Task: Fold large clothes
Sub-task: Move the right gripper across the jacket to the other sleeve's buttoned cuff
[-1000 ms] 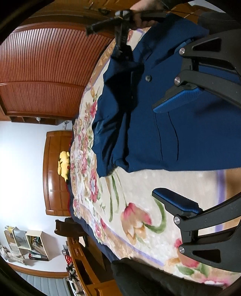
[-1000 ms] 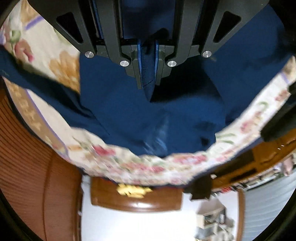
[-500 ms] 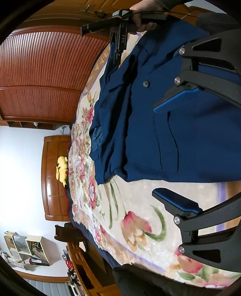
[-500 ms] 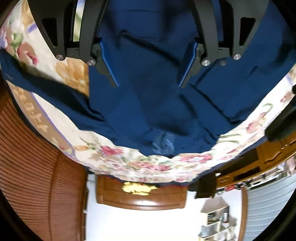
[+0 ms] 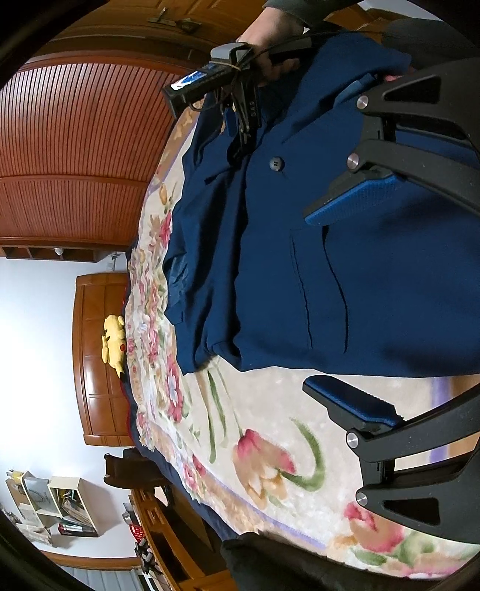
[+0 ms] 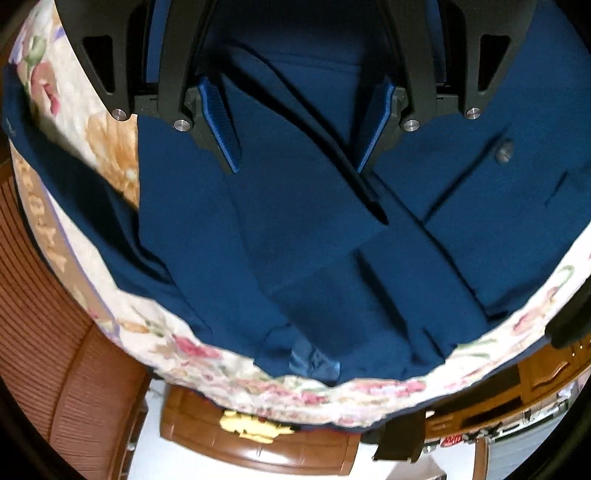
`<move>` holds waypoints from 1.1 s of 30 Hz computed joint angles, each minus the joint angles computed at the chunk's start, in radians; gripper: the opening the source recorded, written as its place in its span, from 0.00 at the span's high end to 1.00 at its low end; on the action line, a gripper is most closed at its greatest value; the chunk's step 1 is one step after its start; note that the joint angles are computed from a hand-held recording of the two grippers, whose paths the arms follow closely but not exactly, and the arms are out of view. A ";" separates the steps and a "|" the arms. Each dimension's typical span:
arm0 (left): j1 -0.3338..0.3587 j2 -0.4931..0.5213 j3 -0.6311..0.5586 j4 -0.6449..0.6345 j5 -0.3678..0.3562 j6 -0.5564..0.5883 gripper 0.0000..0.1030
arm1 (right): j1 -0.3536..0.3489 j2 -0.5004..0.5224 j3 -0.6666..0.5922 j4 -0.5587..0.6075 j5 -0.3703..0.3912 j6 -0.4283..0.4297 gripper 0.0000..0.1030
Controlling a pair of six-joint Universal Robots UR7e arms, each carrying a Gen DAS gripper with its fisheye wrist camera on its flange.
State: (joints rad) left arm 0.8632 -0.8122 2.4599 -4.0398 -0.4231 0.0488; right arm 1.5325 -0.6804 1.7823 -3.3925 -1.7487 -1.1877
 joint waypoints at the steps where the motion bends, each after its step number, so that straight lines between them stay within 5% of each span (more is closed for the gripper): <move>1: 0.000 0.000 0.000 0.000 0.000 0.000 0.19 | -0.005 -0.013 0.004 0.020 0.017 0.009 0.48; 3: 0.000 0.003 -0.002 -0.006 0.002 0.005 0.19 | -0.008 -0.051 0.009 0.084 0.058 0.052 0.81; 5: 0.001 0.004 -0.002 -0.005 0.001 0.003 0.19 | -0.032 -0.096 0.025 0.139 0.137 0.070 0.88; 12: -0.005 0.008 0.005 -0.040 0.012 0.018 0.19 | -0.117 -0.197 0.054 0.200 0.325 0.168 0.92; 16: -0.005 0.004 0.016 -0.052 0.012 0.010 0.19 | -0.150 -0.246 0.074 0.212 0.353 0.259 0.93; 22: -0.016 0.006 0.021 -0.056 0.022 0.003 0.19 | -0.171 -0.281 0.124 0.189 0.276 0.273 0.91; 25: -0.017 0.008 0.018 -0.071 0.021 0.018 0.19 | -0.161 -0.241 0.152 -0.010 0.199 0.215 0.75; 27: -0.018 0.009 0.019 -0.080 0.015 0.024 0.19 | -0.164 -0.236 0.159 -0.048 0.197 0.209 0.56; 33: -0.029 0.021 0.017 -0.126 0.009 0.057 0.19 | -0.176 -0.252 0.205 -0.045 0.275 0.139 0.53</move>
